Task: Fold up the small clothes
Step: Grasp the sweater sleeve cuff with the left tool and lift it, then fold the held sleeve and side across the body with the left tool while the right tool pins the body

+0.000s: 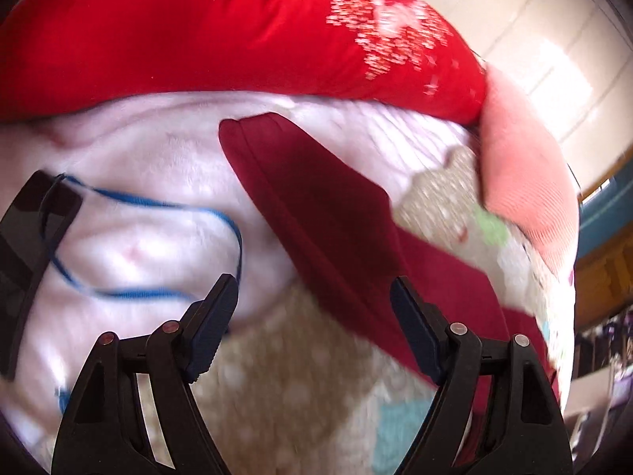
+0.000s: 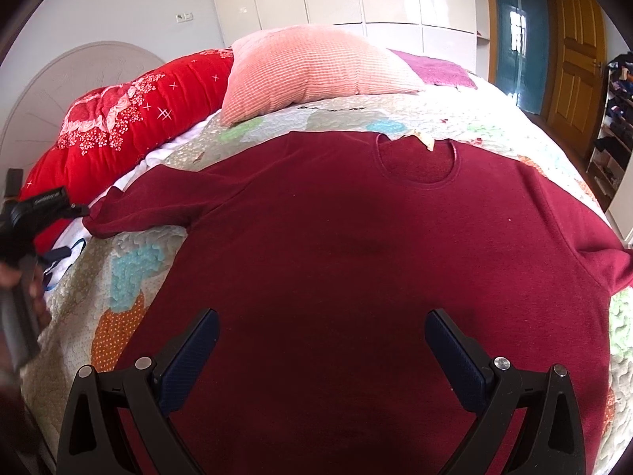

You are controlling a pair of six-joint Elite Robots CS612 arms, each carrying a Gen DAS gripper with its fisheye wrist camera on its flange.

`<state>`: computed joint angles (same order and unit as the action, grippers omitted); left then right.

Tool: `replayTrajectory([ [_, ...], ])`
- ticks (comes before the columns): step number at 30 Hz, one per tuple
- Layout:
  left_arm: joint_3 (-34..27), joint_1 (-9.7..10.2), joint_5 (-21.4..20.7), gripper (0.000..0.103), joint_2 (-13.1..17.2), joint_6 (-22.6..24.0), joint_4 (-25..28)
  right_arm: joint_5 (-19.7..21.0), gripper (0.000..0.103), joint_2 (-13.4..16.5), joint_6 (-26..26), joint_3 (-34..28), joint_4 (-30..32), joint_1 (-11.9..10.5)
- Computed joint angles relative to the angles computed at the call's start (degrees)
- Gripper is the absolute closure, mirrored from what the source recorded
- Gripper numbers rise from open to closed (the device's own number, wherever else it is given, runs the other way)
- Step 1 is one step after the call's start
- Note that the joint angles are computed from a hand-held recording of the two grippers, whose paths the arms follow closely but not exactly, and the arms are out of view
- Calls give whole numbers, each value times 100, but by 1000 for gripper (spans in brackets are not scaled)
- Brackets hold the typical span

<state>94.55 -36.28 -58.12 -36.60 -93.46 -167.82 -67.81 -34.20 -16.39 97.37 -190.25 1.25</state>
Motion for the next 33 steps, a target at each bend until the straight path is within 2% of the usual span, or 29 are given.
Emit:
replayTrajectory([
  [4, -107, 248, -17, 23, 10, -334, 609, 37, 0, 24, -21, -65, 140, 9],
  [7, -70, 424, -158, 23, 79, -529, 439, 74, 0, 45, -2, -121, 264, 15],
  [9, -102, 487, -232, 25, 143, -488, 372, 72, 0, 73, 7, -167, 347, 21],
  [11, -221, 485, -105, 48, 173, -256, 729, 3, 0, 108, -32, -216, 420, 33],
  [12, -273, 482, -89, 80, 176, -64, 871, -26, 0, 123, -53, -232, 424, 37],
  [13, -297, 482, -111, 94, 177, 97, 863, -7, 0, 124, -53, -231, 415, 32],
  [16, -127, 394, 90, 97, 67, 295, 516, 6, 0, 138, 2, -224, 302, 13],
  [19, 92, 175, 521, 98, -183, 515, 246, 86, 0, 101, 96, -173, 241, -29],
  [22, 162, -73, 909, 98, -330, 1145, -339, 132, 0, 64, 215, -121, 130, -86],
  [25, 12, -290, 1047, 98, -346, 2054, -1030, 200, 0, 12, 418, -81, 82, -164],
  [27, -234, -412, 878, 98, -265, 2649, -1365, 299, 0, -33, 485, -32, 4, -233],
  [30, -803, -551, 524, 98, 3, 3420, -1617, 160, 0, -91, 558, 37, -306, -311],
  [33, -1784, -566, -175, 98, 509, 3950, -1477, -7, 0, -124, 743, 38, -382, -423],
])
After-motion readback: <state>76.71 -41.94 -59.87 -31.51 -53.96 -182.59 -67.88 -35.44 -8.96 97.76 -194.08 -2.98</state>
